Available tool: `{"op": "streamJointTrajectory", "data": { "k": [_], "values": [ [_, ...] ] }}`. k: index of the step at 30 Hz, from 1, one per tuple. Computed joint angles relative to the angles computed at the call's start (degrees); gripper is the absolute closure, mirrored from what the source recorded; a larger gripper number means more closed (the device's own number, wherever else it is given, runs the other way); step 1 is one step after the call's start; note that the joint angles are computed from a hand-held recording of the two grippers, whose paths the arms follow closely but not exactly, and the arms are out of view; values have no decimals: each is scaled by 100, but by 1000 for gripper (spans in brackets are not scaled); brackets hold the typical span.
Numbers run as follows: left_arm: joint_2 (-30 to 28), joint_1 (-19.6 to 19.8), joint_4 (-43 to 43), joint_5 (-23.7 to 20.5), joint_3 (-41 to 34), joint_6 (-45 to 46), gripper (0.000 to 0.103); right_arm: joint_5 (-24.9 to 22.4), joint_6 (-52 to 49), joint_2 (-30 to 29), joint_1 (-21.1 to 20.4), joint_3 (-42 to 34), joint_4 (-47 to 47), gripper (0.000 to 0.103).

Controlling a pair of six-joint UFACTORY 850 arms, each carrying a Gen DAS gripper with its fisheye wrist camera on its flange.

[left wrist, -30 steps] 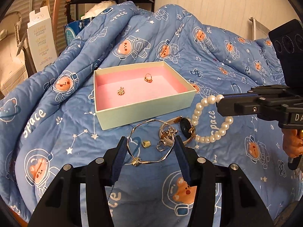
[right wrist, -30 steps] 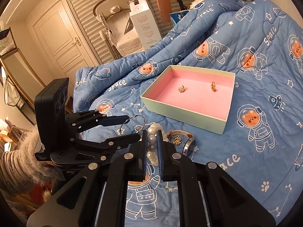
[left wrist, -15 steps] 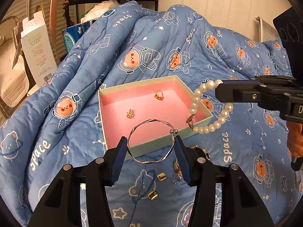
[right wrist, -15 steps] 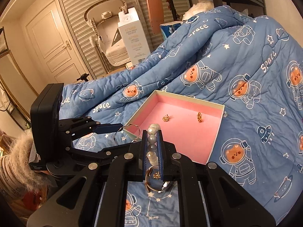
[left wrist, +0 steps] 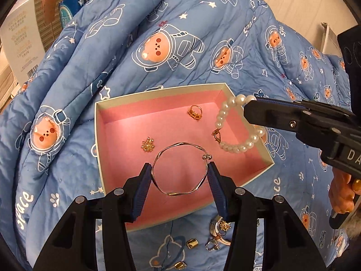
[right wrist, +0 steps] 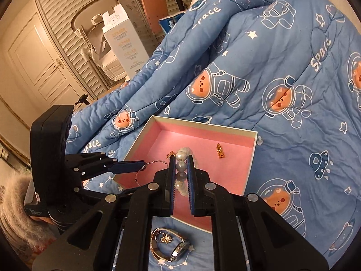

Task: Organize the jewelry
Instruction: 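Open both tools to release the bangle and pearl bracelet into the box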

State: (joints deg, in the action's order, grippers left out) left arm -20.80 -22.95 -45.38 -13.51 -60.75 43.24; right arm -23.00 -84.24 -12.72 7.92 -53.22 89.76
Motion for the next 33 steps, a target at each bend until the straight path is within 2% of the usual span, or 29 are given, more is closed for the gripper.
{"op": "streamJointTrajectory", "data": {
  "k": [4,7,12,16,19,28,30,32,33],
  "values": [
    [-259,-36,860,-88,-238,-842,54,-273,460,-295,-82,-230,-142,93],
    [-393,-56,1246,-139,-363,-1230,54,-279,577,-437,-85,-328,-146,93],
    [-545,-100,1808,-144,-484,-1826,54,-8,895,-617,-43,-441,-418,93],
    [-576,-137,1856,-161,-514,-1795,53,391,1025,-652,44,-446,-709,93],
    [-610,-198,2355,-110,-526,-2235,53,748,1073,-664,102,-431,-904,93],
    [-675,-280,2967,-5,-518,-2777,53,1036,1329,-697,163,-451,-1478,93],
    [-626,-305,3266,52,-479,-2979,50,1084,1323,-706,186,-452,-1493,93],
    [-520,-356,4074,219,-378,-3682,37,1117,1250,-699,190,-438,-1427,93],
    [-449,-372,4306,319,-309,-3851,36,1125,1220,-692,186,-429,-1403,93]
  ]
}}
